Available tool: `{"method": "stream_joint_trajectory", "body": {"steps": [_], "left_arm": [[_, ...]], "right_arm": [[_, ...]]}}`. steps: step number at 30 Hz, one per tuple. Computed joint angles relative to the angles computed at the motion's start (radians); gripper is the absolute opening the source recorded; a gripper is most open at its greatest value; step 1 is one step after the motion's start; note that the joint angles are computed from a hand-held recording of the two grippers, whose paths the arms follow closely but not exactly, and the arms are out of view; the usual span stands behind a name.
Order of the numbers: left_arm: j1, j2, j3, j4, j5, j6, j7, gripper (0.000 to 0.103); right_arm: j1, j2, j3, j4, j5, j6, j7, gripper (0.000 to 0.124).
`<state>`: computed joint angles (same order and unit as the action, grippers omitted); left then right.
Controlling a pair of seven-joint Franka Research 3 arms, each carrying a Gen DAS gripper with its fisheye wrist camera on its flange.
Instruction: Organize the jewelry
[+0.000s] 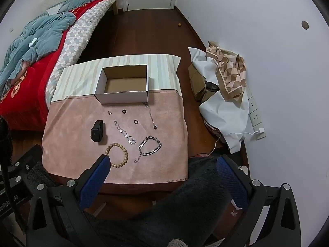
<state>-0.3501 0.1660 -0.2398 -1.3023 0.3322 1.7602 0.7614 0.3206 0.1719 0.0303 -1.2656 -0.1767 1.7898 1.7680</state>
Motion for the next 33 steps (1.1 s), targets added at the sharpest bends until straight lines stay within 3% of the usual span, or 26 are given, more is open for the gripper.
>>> {"method": "stream_joint_trajectory", "body": {"steps": [33], "left_arm": [[-0.010,0.015,-0.002,0.019,0.011,-0.005,-0.011,0.103]], "right_arm": [[-0.003,-0.009,0.000,0.001,-0.004,0.000,-0.002,0.103]]}}
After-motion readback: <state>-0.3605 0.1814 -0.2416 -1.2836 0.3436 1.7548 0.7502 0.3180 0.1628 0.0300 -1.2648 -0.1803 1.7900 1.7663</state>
